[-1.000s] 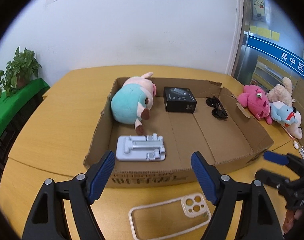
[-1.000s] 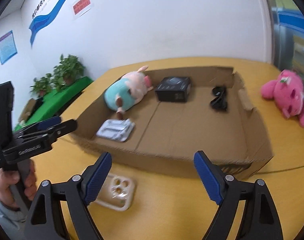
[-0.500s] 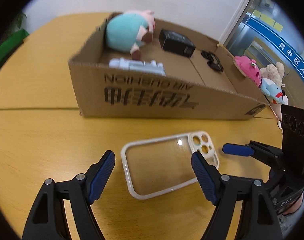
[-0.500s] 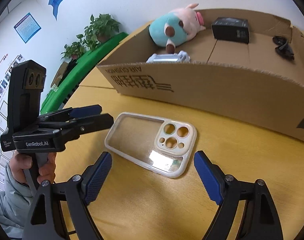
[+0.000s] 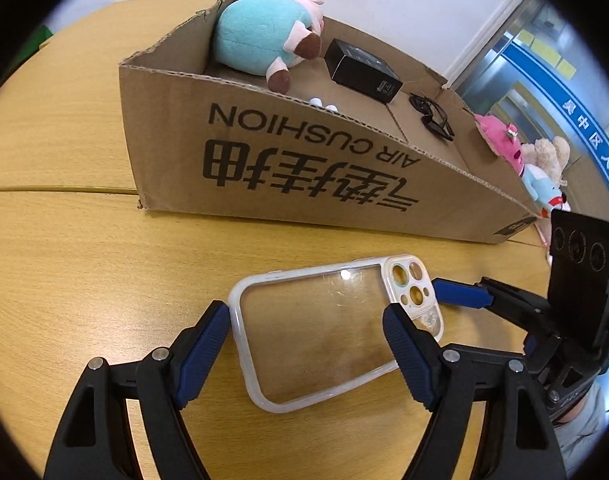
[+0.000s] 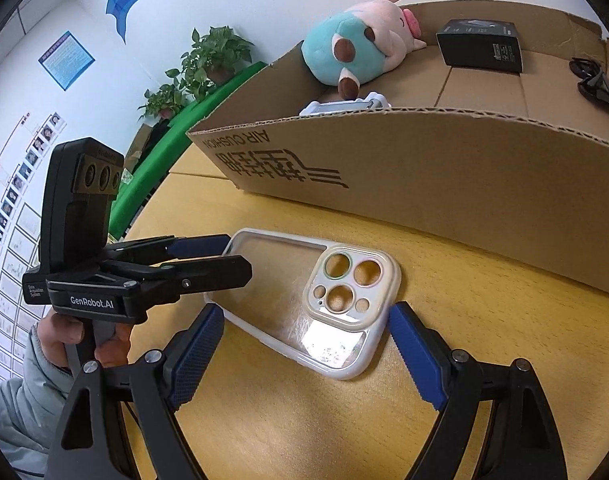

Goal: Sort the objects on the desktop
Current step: 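Move the right gripper toward the clear phone case with white frame, then close the right gripper on the phone case frame edge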

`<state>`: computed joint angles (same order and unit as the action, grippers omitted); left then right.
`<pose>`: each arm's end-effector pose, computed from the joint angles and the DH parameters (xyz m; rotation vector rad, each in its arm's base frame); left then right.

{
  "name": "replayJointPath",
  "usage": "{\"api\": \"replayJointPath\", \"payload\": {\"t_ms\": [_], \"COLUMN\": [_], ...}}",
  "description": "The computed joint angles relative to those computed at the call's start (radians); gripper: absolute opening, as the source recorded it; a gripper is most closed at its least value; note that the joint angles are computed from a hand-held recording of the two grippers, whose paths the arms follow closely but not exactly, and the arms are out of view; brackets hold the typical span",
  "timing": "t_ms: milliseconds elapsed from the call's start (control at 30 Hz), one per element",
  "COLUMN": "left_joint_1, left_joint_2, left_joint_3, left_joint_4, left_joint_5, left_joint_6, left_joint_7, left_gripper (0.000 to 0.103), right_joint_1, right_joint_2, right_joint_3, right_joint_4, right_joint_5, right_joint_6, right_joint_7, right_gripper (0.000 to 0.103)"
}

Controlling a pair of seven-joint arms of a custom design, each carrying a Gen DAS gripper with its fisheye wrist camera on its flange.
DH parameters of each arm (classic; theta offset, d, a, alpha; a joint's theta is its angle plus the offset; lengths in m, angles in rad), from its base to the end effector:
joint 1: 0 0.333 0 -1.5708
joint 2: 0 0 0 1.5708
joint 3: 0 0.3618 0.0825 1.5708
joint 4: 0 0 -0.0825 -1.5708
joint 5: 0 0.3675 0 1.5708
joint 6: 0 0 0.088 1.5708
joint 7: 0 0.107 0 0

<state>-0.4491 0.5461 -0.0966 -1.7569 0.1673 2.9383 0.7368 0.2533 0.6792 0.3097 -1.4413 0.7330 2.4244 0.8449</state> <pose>0.6168 -0.3724 0.3824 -2.2067 1.8676 -0.9455 0.6744 0.3579 0.3838 -2.1471 1.0077 0.3206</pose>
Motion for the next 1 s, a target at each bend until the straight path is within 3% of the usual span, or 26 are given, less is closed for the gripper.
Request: {"api": "replayJointPath", "payload": {"t_ms": [167, 333, 500, 567, 700, 800, 900, 1000], "left_joint_1": [-0.022, -0.072, -0.073, -0.060, -0.102, -0.117, -0.143, -0.131], "left_joint_2": [0.001, -0.011, -0.008, -0.009, -0.012, -0.003, 0.015, 0.028], "left_joint_3": [0.024, 0.072, 0.053, 0.030, 0.063, 0.082, 0.124, 0.116], "left_joint_4": [0.011, 0.020, 0.024, 0.013, -0.004, 0.013, 0.045, 0.068], "left_joint_5": [0.013, 0.048, 0.036, 0.019, 0.002, -0.001, 0.033, 0.067], "left_joint_6": [0.039, 0.101, 0.141, 0.163, 0.167, 0.099, 0.037, -0.002], "left_joint_7": [-0.009, -0.031, -0.010, 0.007, 0.010, -0.001, -0.046, -0.068], "left_gripper": [0.079, 0.079, 0.079, 0.079, 0.079, 0.079, 0.079, 0.079], "right_joint_1": [-0.018, -0.049, -0.095, -0.097, -0.071, -0.023, 0.025, 0.052], "right_joint_2": [-0.012, -0.070, -0.146, -0.172, -0.220, -0.219, -0.195, -0.167], "right_joint_3": [0.010, 0.038, 0.069, 0.063, 0.019, -0.027, -0.071, -0.093], "right_joint_4": [-0.018, -0.098, -0.202, -0.235, -0.296, -0.304, -0.285, -0.262], "right_joint_5": [0.025, 0.110, 0.275, 0.335, 0.382, 0.341, 0.232, 0.126], "right_joint_6": [0.018, 0.099, 0.161, 0.171, 0.180, 0.239, 0.309, 0.353], "right_joint_7": [-0.025, -0.129, -0.276, -0.322, -0.356, -0.306, -0.164, -0.059], "right_gripper": [0.085, 0.085, 0.085, 0.085, 0.085, 0.085, 0.079, 0.065]}}
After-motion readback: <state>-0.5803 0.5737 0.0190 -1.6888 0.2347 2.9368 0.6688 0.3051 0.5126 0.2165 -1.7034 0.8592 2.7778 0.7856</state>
